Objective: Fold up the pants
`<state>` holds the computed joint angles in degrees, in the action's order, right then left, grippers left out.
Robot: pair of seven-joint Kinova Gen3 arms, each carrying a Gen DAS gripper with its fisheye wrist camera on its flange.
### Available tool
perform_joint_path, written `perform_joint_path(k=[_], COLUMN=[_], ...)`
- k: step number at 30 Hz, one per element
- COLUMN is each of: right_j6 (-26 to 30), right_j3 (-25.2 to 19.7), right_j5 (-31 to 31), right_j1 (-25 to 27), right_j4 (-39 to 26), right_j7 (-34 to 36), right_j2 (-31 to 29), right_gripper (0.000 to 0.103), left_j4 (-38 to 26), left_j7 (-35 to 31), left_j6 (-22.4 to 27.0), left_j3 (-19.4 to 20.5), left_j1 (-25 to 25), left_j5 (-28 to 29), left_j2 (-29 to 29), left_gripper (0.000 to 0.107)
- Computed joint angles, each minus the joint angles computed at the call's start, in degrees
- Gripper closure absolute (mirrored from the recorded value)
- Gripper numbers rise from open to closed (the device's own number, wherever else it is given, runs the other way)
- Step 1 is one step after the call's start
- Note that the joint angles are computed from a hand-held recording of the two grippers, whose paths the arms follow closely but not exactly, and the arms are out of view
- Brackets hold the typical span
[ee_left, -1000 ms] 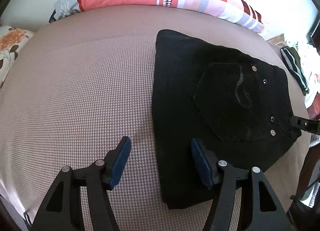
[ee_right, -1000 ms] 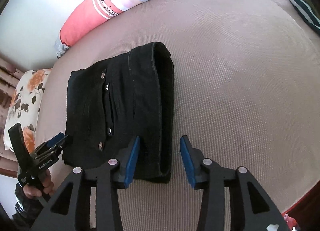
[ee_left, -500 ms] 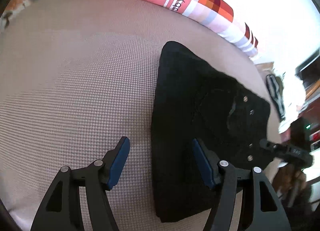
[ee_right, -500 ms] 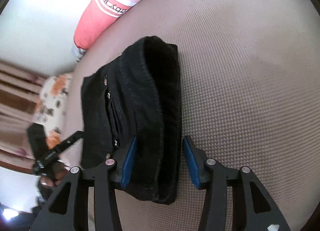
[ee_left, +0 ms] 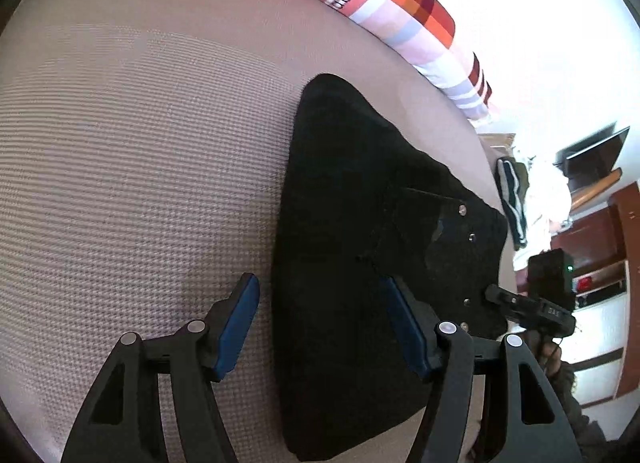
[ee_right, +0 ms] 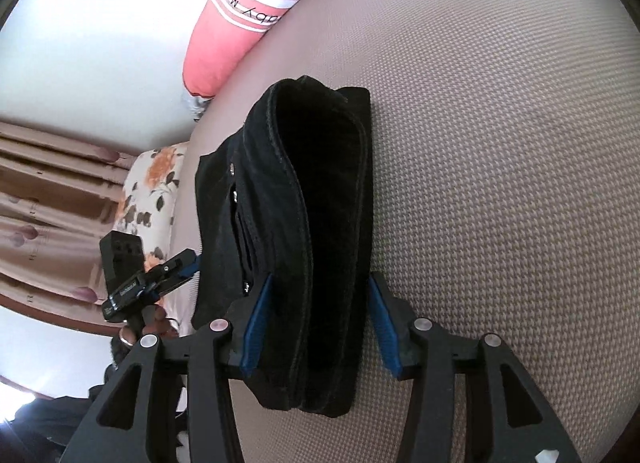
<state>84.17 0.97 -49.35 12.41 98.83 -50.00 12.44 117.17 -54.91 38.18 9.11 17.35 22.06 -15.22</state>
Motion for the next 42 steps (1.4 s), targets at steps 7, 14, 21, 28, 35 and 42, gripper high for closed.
perform_joint_path(k=[7, 14, 21, 28, 35, 42], right_j6=[3.59, 4.53, 4.56, 3.18, -0.01, -6.65], right_j3=[-0.46, -2.05, -2.72, -2.72, -2.14, -1.57], right_j5=[-2.14, -1.88, -2.46, -2.91, -2.60, 0.52], right_j1=[1.72, 0.90, 0.81, 0.10, -1.45, -5.26], right_j4=[-1.50, -3.57, -4.19, -2.31, -0.12, 1.57], right_j7=[1.06, 1.71, 1.89, 0.89, -0.81, -4.91], right_j2=[3.87, 5.94, 6.84, 5.15, 2.05, -4.17], right_gripper=[0.058, 0.066, 0.066, 0.066, 0.067, 0.070], left_j4=[0.26, 4.05, 6.10, 2.57, -6.03, -11.87], left_j7=[-16.31, -32.62, -47.92, -40.07, -25.24, -9.29], left_j6=[1.85, 2.16, 6.94, 7.59, 12.65, 14.41], left_j3=[3.49, -6.04, 5.05, 22.68, 41.26, 49.58], left_j1=[-9.56, -4.78, -21.85, -38.28, -53.54, -54.35], left_j5=[13.61, 28.27, 41.19, 33.23, 17.22, 1.31], left_j2=[1.26, 1.96, 2.59, -1.45, -6.77, -5.79], left_gripper=[0.042, 0.042, 0.042, 0.051, 0.068, 0.078])
